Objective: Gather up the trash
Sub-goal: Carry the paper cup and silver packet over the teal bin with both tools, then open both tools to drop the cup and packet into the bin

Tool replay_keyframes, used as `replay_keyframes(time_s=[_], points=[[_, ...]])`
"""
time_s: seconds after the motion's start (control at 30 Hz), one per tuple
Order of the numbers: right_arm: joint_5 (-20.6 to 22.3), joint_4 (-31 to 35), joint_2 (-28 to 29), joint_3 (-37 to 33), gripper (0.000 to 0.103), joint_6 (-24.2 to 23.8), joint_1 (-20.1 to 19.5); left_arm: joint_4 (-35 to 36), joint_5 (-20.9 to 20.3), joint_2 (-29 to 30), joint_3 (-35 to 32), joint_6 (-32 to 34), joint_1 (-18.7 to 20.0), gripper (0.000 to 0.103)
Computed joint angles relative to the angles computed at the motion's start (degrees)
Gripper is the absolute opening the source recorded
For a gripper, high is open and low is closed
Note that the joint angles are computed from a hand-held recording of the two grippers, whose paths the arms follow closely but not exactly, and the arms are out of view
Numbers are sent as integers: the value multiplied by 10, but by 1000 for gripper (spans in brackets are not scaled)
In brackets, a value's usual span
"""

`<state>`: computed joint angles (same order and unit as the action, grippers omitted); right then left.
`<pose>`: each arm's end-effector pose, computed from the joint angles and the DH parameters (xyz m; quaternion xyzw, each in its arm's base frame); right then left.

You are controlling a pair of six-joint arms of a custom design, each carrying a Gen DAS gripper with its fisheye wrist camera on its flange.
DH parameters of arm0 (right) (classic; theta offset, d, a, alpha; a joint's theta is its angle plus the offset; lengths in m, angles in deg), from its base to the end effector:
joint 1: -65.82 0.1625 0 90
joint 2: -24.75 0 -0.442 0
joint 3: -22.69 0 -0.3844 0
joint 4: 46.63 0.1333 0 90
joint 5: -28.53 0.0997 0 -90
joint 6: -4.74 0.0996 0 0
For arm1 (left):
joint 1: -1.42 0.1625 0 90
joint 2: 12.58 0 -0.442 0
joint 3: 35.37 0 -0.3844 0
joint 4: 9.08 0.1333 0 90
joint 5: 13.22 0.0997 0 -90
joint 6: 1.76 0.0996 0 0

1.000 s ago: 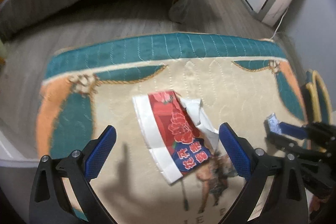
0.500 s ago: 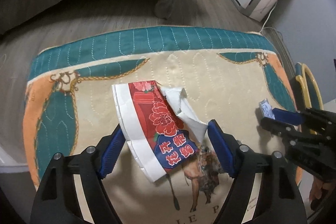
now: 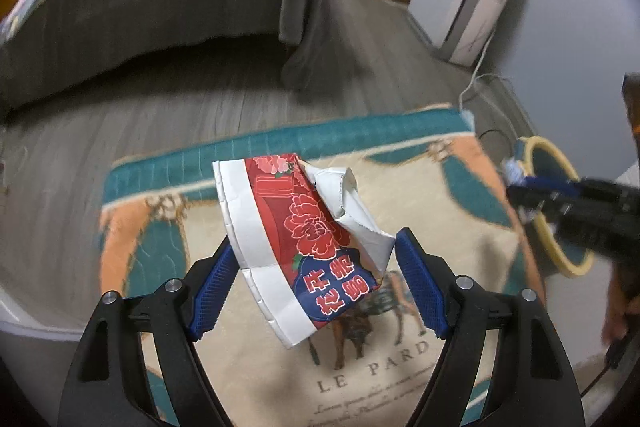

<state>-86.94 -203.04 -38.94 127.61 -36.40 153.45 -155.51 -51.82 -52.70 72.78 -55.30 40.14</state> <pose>0.0650 -0.6167 0.2664 0.2706 -0.9139 0.1177 0.2786 -0.3103 -0.5194 0.0099 0.0261 0.8972 -0.2863 0.3353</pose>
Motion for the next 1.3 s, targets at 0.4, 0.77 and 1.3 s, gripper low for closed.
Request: replay_keyframes(time_s=[0.4,0.77,1.3], points=[[71,-5,-111,-15,30,-33,-56,3,12,43,-82,81,-58,78],[90,2,-130,-63,30,-26,-152,-11,-87,193,-278,257,-59,79],[120,48,-112,-114,58,7,-178,25,-145,315,-471,370,-36,91]])
